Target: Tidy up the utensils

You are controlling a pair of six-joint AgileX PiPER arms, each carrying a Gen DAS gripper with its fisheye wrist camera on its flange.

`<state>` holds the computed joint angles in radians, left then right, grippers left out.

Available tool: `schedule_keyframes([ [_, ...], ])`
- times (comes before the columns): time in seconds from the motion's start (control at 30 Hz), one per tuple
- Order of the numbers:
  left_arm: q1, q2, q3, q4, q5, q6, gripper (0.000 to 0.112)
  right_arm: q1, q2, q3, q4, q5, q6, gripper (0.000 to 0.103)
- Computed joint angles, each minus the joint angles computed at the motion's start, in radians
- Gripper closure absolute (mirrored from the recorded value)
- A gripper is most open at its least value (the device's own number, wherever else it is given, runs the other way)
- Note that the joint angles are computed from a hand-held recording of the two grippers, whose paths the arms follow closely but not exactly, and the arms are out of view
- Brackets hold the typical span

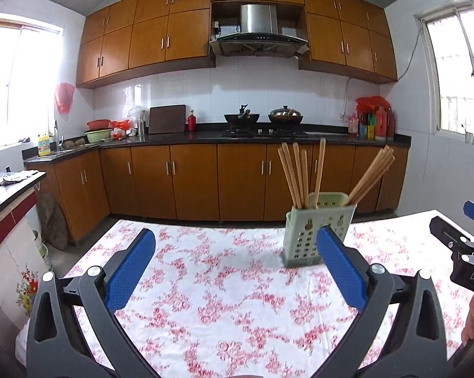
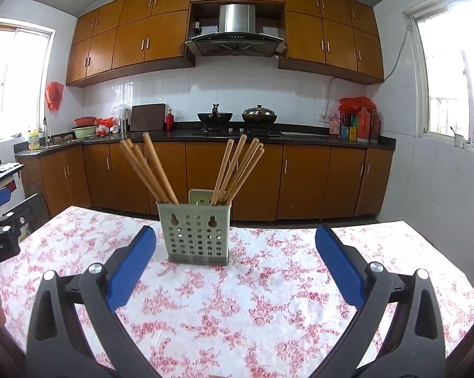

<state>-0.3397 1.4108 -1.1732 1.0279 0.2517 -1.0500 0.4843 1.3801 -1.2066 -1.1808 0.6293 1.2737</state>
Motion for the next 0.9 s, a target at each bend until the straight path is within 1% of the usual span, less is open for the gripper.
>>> schedule_keyframes([
  [0.1,-0.008,-0.015,0.037,0.025,0.005,-0.022,0.011,0.023,-0.014,0.042,-0.027,0.013,0.048,0.004],
  [0.4,0.006,-0.069,0.153,0.099,-0.030,-0.141,0.011,0.048,-0.047,0.132,-0.069,0.019,0.155,0.004],
  [0.57,0.005,-0.092,0.205,0.261,-0.048,-0.310,0.011,0.078,-0.067,0.187,-0.121,0.042,0.221,0.004],
  [0.63,0.003,-0.103,0.226,0.354,-0.053,-0.398,0.011,0.085,-0.071,0.200,-0.130,0.048,0.233,0.004],
  [0.73,-0.014,-0.113,0.251,0.457,-0.040,-0.493,0.011,0.094,-0.078,0.222,-0.145,0.056,0.256,0.004],
  [0.8,-0.021,-0.116,0.260,0.479,-0.033,-0.511,0.011,0.098,-0.080,0.229,-0.146,0.059,0.262,0.004],
  [0.9,-0.025,-0.114,0.264,0.458,-0.036,-0.493,0.011,0.104,-0.083,0.234,-0.146,0.063,0.265,0.004],
])
